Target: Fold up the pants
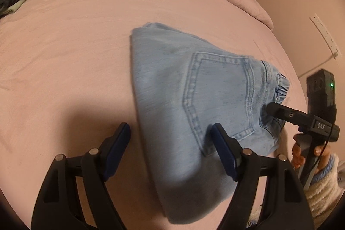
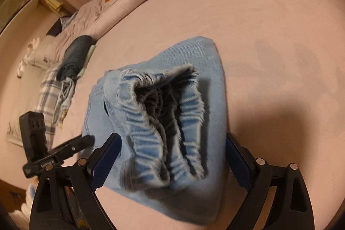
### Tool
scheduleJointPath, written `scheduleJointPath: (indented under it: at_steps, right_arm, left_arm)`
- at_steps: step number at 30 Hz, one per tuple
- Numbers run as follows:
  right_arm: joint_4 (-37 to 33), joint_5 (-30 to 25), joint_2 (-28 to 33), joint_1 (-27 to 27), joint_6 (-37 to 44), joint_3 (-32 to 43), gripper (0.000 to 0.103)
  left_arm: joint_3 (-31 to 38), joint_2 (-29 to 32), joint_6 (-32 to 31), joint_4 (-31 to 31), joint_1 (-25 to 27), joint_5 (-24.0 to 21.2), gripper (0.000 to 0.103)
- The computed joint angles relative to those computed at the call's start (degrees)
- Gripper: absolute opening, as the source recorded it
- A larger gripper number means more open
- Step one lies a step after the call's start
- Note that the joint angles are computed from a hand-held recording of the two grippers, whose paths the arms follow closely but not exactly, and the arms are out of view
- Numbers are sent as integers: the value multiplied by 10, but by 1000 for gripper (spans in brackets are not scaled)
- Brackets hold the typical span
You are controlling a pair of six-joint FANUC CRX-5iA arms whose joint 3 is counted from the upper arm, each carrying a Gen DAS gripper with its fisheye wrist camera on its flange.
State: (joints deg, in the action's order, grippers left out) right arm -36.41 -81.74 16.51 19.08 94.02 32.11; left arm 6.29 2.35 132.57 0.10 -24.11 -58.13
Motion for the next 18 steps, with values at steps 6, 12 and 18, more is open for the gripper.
scheduleJointPath:
  at_steps: [6, 12, 18]
  right_arm:
    - [4, -23, 25, 8, 41, 32, 95]
    - [24, 4, 24, 25, 51, 25, 96]
    - [123, 98, -23, 82, 38, -47, 84]
  left_arm:
    - [20, 22, -39, 1, -10, -6, 77]
    - [27, 29, -33, 1, -8, -7, 77]
    - [67, 38, 15, -62, -31, -46, 57]
